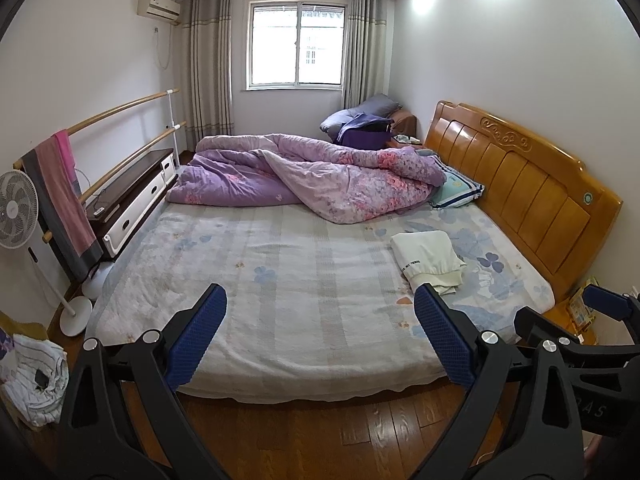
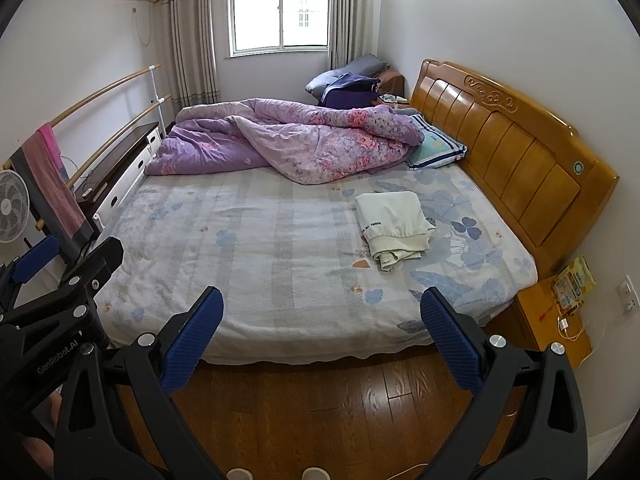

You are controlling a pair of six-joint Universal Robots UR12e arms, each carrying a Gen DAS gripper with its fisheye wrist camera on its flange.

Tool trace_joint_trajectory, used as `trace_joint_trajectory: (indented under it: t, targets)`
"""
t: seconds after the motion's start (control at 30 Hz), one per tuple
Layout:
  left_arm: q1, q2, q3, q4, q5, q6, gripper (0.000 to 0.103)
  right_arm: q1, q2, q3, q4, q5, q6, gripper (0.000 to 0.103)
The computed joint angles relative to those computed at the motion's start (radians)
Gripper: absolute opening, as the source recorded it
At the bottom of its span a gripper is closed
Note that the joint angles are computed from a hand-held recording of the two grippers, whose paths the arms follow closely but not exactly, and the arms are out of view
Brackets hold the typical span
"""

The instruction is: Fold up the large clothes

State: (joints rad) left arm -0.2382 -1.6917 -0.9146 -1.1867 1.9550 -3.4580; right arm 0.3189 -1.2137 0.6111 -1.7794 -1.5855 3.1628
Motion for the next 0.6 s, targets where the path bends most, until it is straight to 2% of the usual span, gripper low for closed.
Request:
trace_joint_trajectory:
  t: [0.6]
  targets:
    - [-0.057, -0.125, 0.152, -0.109, 0.053, -0.074, 0.095, -0.095, 0.039, -0.044, 0.044, 0.109, -0.091, 0.095]
